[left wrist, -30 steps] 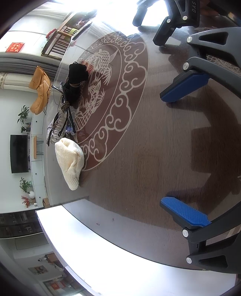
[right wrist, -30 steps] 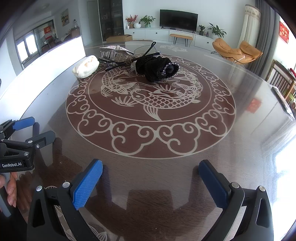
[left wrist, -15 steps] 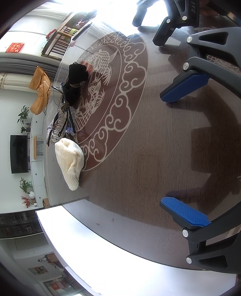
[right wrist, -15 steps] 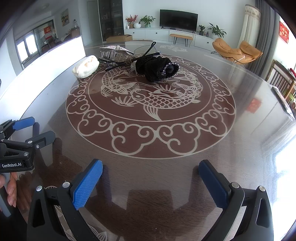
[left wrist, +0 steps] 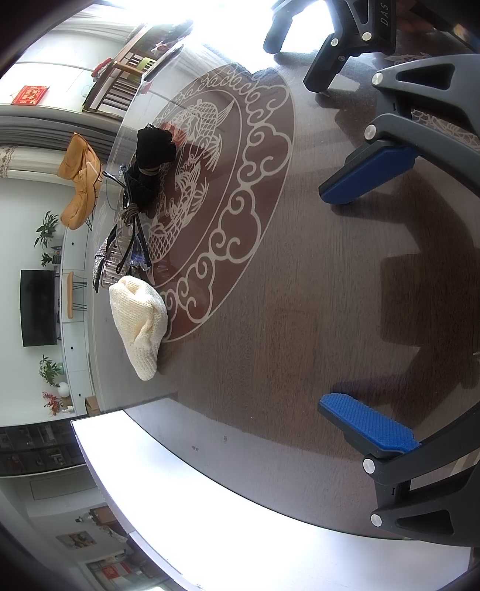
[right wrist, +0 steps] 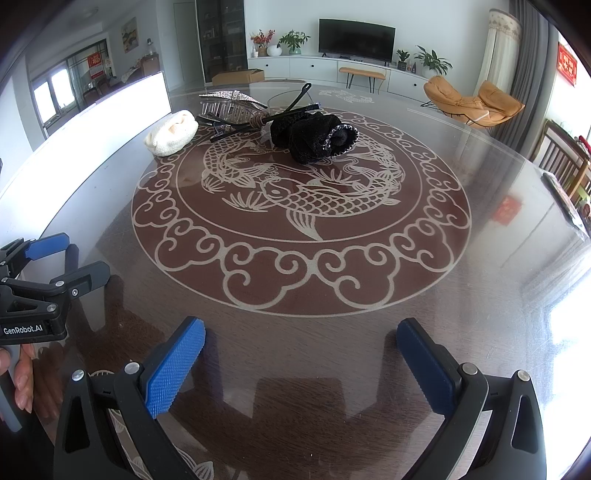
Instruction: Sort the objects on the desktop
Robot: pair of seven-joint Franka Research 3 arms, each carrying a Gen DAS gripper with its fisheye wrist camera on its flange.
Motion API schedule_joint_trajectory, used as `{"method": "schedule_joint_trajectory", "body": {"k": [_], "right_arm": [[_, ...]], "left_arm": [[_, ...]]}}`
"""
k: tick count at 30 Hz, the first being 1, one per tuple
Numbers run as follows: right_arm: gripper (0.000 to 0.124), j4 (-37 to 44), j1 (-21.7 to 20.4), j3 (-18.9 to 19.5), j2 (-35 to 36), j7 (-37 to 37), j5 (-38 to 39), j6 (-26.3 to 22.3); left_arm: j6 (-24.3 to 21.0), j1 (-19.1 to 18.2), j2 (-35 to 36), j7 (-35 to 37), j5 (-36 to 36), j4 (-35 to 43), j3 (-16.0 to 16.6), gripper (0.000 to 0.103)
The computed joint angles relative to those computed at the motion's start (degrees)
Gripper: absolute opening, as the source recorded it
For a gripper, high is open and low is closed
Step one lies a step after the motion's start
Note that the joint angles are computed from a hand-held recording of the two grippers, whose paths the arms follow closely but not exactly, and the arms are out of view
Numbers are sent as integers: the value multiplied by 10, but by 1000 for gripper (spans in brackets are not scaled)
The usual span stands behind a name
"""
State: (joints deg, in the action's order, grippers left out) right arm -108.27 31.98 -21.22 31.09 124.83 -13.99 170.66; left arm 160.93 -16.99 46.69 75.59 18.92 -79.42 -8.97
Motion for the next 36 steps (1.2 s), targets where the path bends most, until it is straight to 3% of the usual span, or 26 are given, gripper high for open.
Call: {"method": "schedule_joint_trajectory", "body": {"k": [18, 23, 30, 36], "right_arm": [[103, 0, 0, 0, 0, -2, 2, 0], [103, 30, -31, 28, 16, -33, 17, -7], [103, 195, -114, 91, 107, -124, 70, -67], [103, 424, -161, 100, 233, -143, 103, -169]], "left_arm": [[1, 0, -1, 0, 0, -1, 0, 103], [1, 0, -1, 0, 0, -1, 1, 103], [1, 0, -1, 0, 0, -1, 1, 103], [1, 0, -1, 0, 0, -2, 1, 103]]}}
